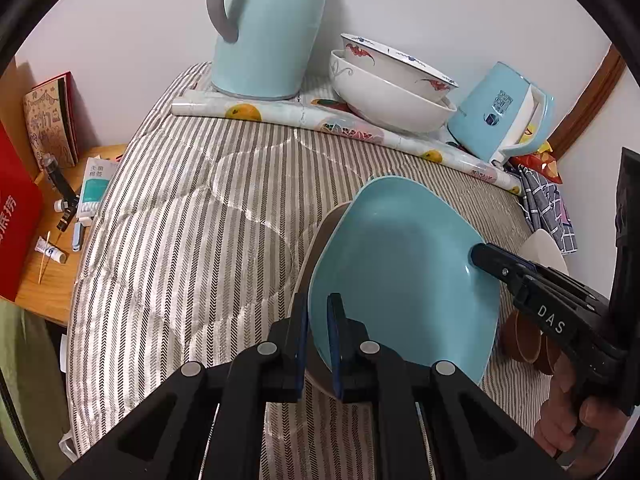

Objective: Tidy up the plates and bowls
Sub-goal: 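Lower the teal plate onto the pink plate and open both grippers, then withdraw both grippers from the plate stack toward the brown clay bowls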

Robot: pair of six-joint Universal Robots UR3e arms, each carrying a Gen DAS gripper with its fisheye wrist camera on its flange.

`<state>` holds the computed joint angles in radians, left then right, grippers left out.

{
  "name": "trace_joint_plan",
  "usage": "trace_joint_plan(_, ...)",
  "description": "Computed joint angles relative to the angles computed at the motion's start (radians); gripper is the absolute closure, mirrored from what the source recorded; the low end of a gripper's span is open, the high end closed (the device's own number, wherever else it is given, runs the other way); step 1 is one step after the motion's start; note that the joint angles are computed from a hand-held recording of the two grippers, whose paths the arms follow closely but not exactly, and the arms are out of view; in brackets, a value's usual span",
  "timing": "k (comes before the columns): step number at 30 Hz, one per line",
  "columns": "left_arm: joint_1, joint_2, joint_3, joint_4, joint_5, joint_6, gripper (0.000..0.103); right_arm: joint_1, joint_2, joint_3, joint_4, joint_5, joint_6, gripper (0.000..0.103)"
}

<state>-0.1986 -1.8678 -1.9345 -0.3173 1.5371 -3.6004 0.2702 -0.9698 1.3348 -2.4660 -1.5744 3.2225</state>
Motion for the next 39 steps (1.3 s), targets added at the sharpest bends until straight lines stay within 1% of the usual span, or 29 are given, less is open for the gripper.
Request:
trace_joint_plan(15, 0.007, 0.017, -0.013, -0.013, -0.016, -0.001, 0.093, 0.019, 0.041, -0.058, 0.019, -0.032, -0.021, 0.093)
trace_joint_plan(21, -0.001, 0.019, -0.007, -0.025, -0.009, 0.012, 0.092, 0.014, 0.045, -0.049, 0.002, -0.021, -0.022, 0.092)
trace_joint_plan(26, 0.001, 0.037, -0.016, -0.046, -0.024, 0.001, 0.092, 0.017, 0.032, -0.03, -0.012, -0.022, -0.02, 0.092)
trace_joint_plan(28, 0.001, 0.042, -0.018, -0.052, -0.035, 0.002, 0.088, 0.011, 0.02, -0.016, -0.016, -0.009, -0.012, 0.092)
trace_joint_plan(30, -0.001, 0.048, -0.024, -0.045, -0.044, 0.005, 0.081, 0.004, 0.012, -0.008, -0.013, 0.007, -0.01, 0.091)
trace_joint_plan(31, -0.006, 0.05, -0.023, -0.044, -0.04, 0.003, 0.08, 0.003, 0.007, -0.002, -0.014, 0.011, -0.011, 0.089)
trace_joint_plan(32, -0.016, 0.051, -0.019, -0.047, -0.027, -0.001, 0.079, 0.004, 0.004, 0.004, -0.019, 0.009, -0.009, 0.087)
trace_joint_plan(33, -0.028, 0.051, -0.01, -0.058, -0.005, -0.002, 0.076, 0.007, 0.0, 0.011, -0.027, 0.002, -0.008, 0.083)
trace_joint_plan(35, -0.045, 0.051, 0.01, -0.087, 0.034, -0.006, 0.069, 0.011, -0.007, 0.023, -0.037, -0.004, -0.011, 0.082)
trace_joint_plan(39, -0.043, 0.064, -0.001, -0.084, 0.028, -0.003, 0.068, 0.008, -0.026, 0.05, -0.05, 0.002, -0.006, 0.082)
